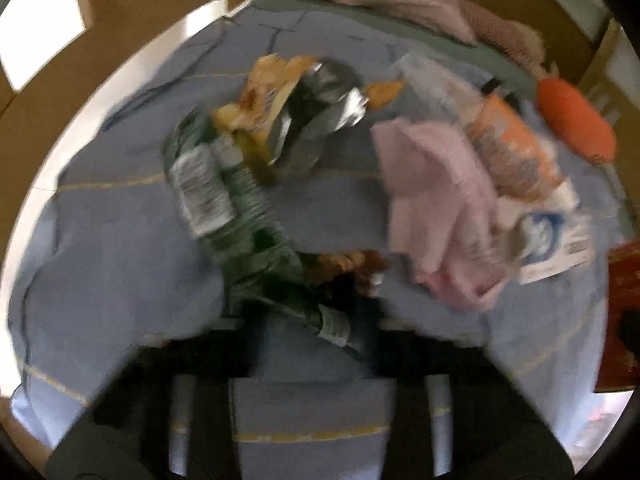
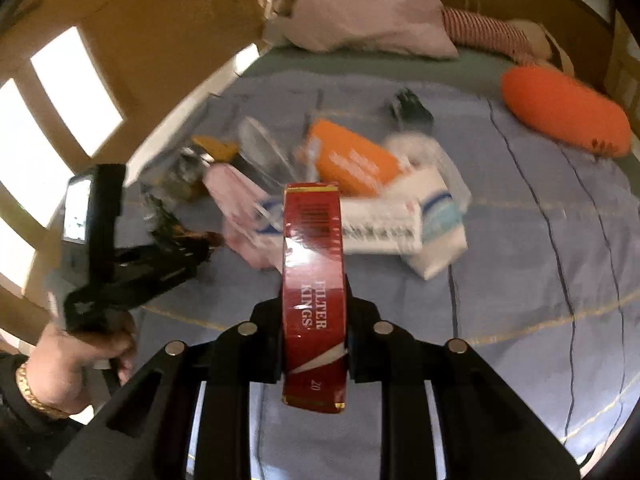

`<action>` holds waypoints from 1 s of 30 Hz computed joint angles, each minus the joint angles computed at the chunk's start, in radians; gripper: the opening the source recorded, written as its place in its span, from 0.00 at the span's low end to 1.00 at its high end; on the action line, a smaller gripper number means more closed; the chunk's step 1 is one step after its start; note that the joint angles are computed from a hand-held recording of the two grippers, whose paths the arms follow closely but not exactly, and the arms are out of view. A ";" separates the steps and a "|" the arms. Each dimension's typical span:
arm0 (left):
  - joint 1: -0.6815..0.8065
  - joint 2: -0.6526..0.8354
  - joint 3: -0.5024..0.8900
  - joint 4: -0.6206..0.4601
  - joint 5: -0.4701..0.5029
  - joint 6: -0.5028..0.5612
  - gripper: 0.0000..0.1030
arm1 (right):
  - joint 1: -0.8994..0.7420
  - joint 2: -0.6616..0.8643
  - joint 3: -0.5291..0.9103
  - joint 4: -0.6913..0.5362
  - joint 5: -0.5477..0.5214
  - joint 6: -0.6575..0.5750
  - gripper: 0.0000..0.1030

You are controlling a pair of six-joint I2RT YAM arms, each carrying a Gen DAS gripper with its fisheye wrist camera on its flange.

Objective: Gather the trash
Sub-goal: 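Grasp the red FILTER KINGS box with the right tool while the left tool grasps the green wafer bag, then carry the box and wafer bag over the white bin bag and open both tools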

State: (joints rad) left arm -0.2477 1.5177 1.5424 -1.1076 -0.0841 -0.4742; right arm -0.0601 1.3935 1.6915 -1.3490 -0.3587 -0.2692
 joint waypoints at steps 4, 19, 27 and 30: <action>0.039 -0.100 -0.005 -0.028 0.086 0.074 0.08 | 0.053 -0.017 0.026 0.011 -0.001 0.045 0.22; -0.038 -0.297 -0.019 -0.078 0.224 0.278 0.08 | 0.015 -0.079 -0.060 0.113 -0.123 0.228 0.22; -0.164 -0.193 0.033 0.032 0.238 0.245 0.08 | -0.083 -0.035 0.006 0.007 -0.078 0.170 0.22; -0.228 -0.194 0.018 0.052 0.227 0.256 0.08 | -0.230 -0.103 0.009 -0.072 -0.139 0.069 0.22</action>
